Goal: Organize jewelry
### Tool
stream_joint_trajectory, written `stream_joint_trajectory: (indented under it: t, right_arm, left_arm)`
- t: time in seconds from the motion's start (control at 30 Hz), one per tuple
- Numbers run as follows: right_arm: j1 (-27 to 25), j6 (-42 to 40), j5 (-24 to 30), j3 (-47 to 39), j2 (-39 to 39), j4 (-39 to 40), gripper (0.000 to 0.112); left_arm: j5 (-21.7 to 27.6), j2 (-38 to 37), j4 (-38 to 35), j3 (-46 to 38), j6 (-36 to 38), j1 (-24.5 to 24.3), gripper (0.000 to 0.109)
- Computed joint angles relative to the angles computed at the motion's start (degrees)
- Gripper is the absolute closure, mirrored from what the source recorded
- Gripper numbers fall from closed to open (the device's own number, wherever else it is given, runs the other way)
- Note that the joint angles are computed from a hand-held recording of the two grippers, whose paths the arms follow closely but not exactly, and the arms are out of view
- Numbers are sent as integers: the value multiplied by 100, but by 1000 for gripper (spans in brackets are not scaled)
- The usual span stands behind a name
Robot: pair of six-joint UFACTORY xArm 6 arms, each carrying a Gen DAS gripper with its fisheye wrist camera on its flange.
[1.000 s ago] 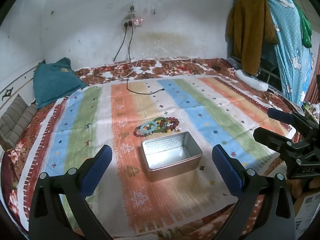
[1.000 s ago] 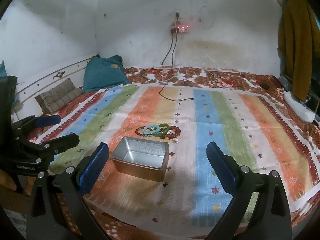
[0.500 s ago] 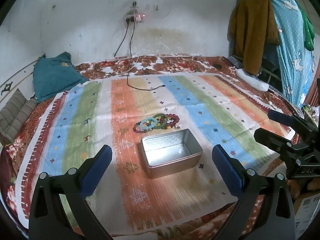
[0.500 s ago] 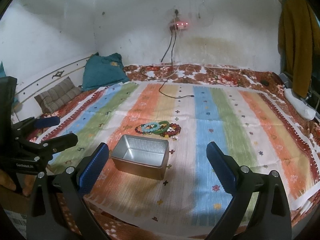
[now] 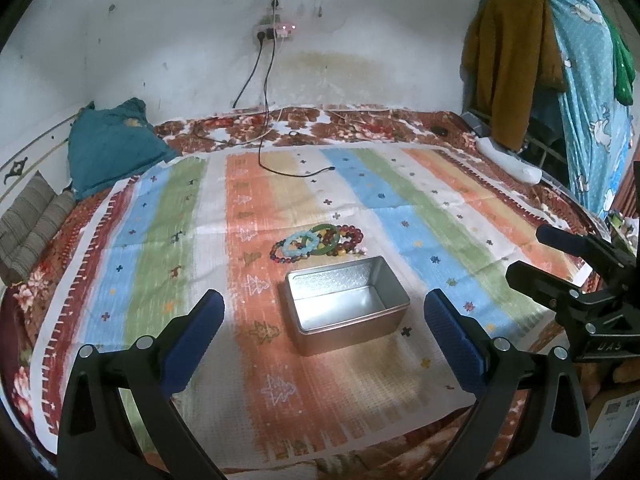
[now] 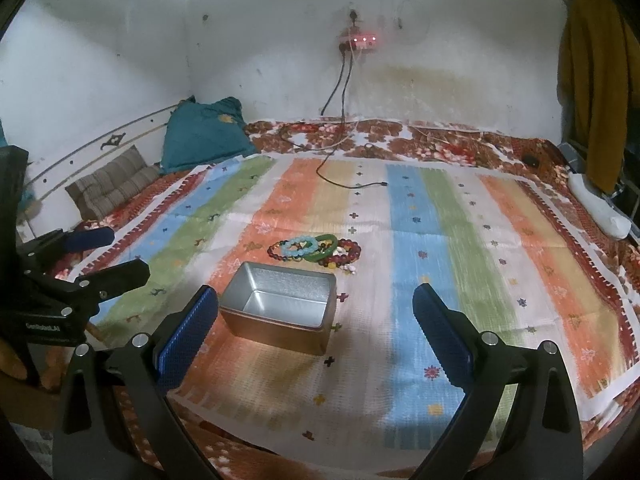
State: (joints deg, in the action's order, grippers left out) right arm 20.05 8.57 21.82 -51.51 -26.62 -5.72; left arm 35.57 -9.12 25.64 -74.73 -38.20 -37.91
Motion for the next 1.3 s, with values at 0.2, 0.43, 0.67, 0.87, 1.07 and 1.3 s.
stream_joint_trajectory:
  t: [0.2,0.43,0.67,0.87,1.07,1.3]
  right_arm:
    - [-15,-1,179,-216,173,-11,13]
    - [-68,-83,328,-444,385,176,13]
    - [-135,-299,417,-706,635,471,13]
    - [-197,-582,678,-1171,1076,902,13]
    - [-292,-521,887,-1634,1485,828,13]
    - [-349,-596,1117,-2243,2002,742,13]
  left_arm:
    - [172,119,-208,-160,126,32,11]
    - [428,374,-488,-487,380,75,11]
    - [642,629,-689,-815,601,131,11]
    - [920,1001,-729,-1288,827,202,11]
    - [1324,1571,-722,-2024,1044,335,11]
    - [1724,2056,-689,-2666,1243,378,11]
